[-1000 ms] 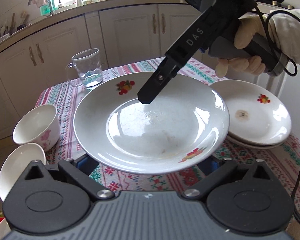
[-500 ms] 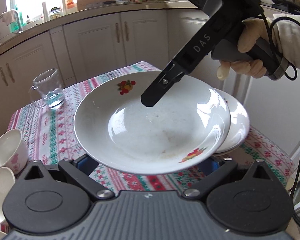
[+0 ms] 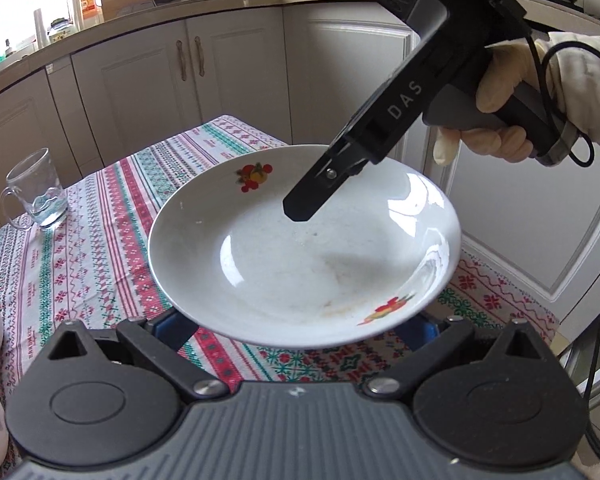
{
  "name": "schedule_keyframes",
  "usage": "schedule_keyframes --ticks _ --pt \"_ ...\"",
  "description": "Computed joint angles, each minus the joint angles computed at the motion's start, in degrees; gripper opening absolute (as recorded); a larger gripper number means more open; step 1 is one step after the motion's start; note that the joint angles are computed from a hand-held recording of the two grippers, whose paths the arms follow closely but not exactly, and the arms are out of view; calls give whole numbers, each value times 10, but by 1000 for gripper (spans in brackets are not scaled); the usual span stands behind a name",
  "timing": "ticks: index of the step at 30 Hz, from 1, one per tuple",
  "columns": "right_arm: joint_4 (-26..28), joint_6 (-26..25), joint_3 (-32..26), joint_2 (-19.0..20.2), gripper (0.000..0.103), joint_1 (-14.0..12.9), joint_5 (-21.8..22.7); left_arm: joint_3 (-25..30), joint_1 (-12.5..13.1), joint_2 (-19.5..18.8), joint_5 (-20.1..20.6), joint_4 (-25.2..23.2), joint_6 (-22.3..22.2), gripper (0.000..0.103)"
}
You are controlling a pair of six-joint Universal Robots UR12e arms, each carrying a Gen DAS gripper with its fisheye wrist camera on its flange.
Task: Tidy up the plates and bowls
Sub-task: 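Carry the fruit-print plate with the right gripper over the plate stack, then lower the plate onto the stack and open the right gripper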
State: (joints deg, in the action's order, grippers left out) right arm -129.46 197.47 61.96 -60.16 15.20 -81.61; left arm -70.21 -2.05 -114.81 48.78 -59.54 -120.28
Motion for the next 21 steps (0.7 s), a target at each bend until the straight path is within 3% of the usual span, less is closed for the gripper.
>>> schedule_keyframes --ticks 21 --pt "6 22 36 -14 90 -5 -14 4 -10 -6 14 5 11 101"
